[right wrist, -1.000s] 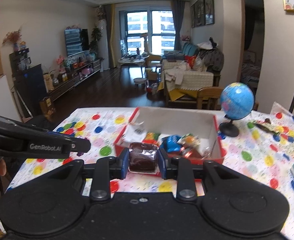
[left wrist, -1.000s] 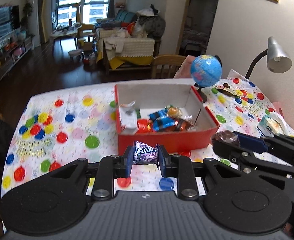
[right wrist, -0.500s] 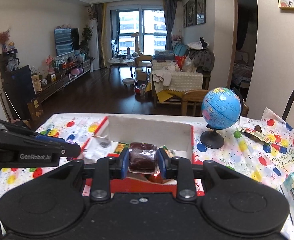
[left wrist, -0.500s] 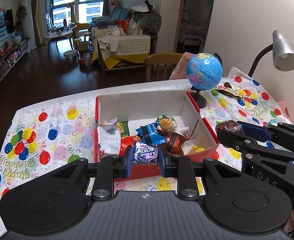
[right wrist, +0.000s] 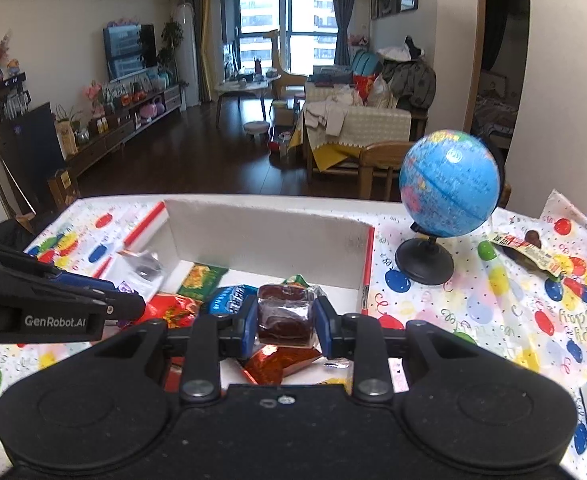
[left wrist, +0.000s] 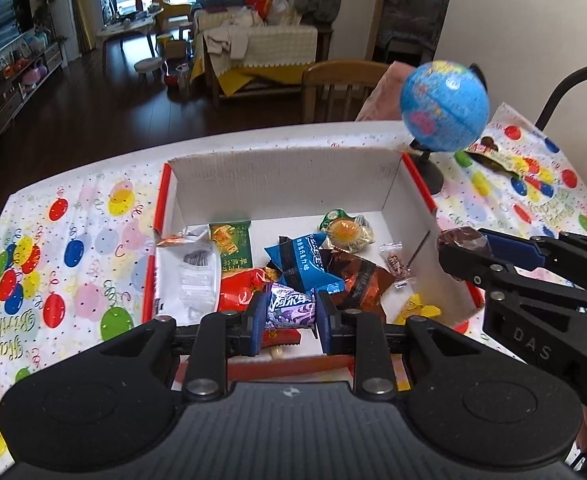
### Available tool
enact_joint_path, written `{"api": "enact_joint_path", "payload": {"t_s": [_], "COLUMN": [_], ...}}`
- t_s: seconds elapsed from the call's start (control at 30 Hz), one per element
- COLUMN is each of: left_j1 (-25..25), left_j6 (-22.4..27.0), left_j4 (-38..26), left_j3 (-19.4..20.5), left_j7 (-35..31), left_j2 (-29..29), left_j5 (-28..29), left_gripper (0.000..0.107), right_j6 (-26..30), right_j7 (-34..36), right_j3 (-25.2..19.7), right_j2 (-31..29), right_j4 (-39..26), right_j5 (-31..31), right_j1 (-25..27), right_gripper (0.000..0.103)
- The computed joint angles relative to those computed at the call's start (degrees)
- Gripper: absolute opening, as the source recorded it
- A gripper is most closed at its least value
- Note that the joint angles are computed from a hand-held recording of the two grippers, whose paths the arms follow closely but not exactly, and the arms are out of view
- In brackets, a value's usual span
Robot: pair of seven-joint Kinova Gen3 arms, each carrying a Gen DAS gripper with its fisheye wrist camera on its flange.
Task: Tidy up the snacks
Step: 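Carry the purple candy and dark brown candy over the red box with both tools, then lower both candies into the red box and open both tools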
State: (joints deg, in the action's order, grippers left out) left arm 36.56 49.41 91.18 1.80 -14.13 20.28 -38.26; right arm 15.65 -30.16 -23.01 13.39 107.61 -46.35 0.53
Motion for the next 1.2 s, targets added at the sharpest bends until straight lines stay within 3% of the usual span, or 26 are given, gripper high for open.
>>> {"api": "enact_joint_path", "payload": {"t_s": [0.13, 0.33, 0.63, 1.03, 1.13, 1.2], "left_j1": [-1.7, -3.4, -4.5, -6.2, -6.4, -6.4], "left_j6": [-1.9, -3.0, -5.0, -6.9, -7.1, -7.4], "left_j4": [-0.9, -3.2, -4.8, -4.9, -4.7, -4.5], "left_j3": [-0.2, -0.7, -1.7, -2.3, -2.3, -2.4], "left_j7": [-2.3, -7.5, -13.9, -19.0, -19.9, -20.0], "left_j2": [2.0, 5.3, 8.5, 10.2, 9.9, 9.7], "left_j5": [1.5, 5.6, 11.0, 17.5, 18.3, 18.9], "left_gripper": [0.025, 0.026, 0.026, 0.026, 0.028, 0.036], "right_j6": [0.5, 0.8, 2.6, 3.7, 4.0, 3.9], "right_j7": [-6.5, -15.2, -23.6, -28.6, -28.9, -29.0], "right_j3": [4.1, 6.5, 6.2, 5.7, 5.2, 5.0], "right_j2": [3.4, 7.8, 11.8, 13.4, 13.4, 13.2], "right_j4": [-3.2, -7.3, -11.4, -12.3, -12.4, -12.1], "right_j5": [6.2, 14.9, 23.6, 29.1, 29.3, 29.3], "right_j1": [-4.4, -8.2, -9.5, -9.5, -9.1, -8.9], "right_gripper": [0.028, 0.028, 0.028, 0.030, 0.031, 0.032]}}
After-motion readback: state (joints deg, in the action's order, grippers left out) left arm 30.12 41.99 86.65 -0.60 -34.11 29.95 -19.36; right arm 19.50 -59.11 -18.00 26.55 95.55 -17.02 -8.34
